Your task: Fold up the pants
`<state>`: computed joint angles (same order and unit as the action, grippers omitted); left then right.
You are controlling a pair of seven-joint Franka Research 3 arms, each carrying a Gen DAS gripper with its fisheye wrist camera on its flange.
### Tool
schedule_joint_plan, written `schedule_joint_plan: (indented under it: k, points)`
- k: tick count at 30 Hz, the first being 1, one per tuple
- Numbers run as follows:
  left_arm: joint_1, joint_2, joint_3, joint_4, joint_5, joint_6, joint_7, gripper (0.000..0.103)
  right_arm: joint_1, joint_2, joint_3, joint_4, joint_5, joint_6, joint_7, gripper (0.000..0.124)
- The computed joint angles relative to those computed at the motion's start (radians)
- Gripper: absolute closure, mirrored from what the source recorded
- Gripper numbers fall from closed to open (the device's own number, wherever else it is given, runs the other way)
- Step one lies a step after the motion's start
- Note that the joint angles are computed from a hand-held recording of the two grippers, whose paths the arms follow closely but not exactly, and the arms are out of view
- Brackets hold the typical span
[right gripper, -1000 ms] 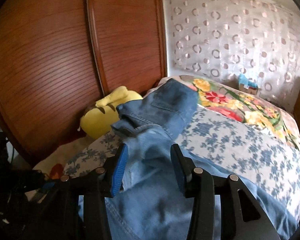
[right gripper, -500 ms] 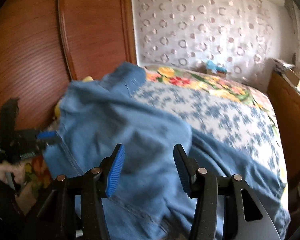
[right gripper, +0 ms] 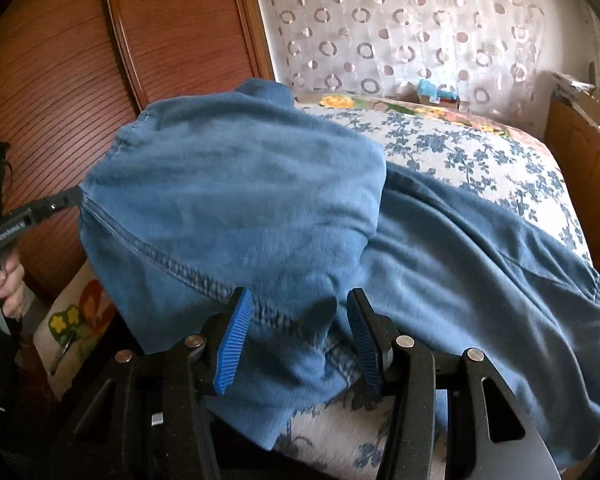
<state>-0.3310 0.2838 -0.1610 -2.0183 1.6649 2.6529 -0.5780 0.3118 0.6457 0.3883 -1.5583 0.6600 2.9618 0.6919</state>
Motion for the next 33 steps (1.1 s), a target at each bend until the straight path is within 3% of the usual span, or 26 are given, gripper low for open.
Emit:
schedule_joint_plan:
  k: [3, 5, 13, 21, 25, 28, 30, 33]
  points:
    - [0.001, 0.012, 0.001, 0.004, -0.031, -0.002, 0.026, 0.094, -0.022, -0.002, 0.023, -0.009, 0.018, -0.011, -0.029, 0.092]
    - [0.001, 0.025, 0.005, 0.013, -0.048, 0.004, 0.039, 0.094, -0.005, -0.001, 0.001, -0.004, 0.007, -0.021, -0.015, 0.111]
    - [-0.014, 0.068, 0.025, 0.047, -0.104, 0.021, 0.097, 0.094, -0.103, -0.036, 0.094, -0.067, 0.127, -0.044, -0.165, 0.118]
    - [-0.023, 0.07, 0.037, 0.049, -0.122, 0.019, 0.111, 0.093, -0.057, -0.053, 0.029, -0.076, 0.185, -0.055, -0.195, 0.117]
    - [-0.017, 0.067, 0.044, 0.05, -0.09, 0.046, 0.084, 0.073, -0.061, -0.07, 0.036, -0.084, 0.217, -0.029, -0.22, 0.109]
    - [-0.015, 0.077, 0.046, 0.067, -0.068, 0.048, 0.071, 0.057, -0.046, -0.06, 0.024, -0.057, 0.217, 0.001, -0.213, 0.093]
    - [-0.013, 0.085, 0.045, 0.082, -0.064, 0.054, 0.077, 0.054, -0.039, -0.041, 0.017, -0.023, 0.207, 0.013, -0.198, 0.081]
    - [-0.018, 0.109, 0.047, 0.116, -0.072, 0.043, 0.104, 0.044, -0.001, 0.013, -0.027, 0.063, 0.142, 0.018, -0.133, 0.076]
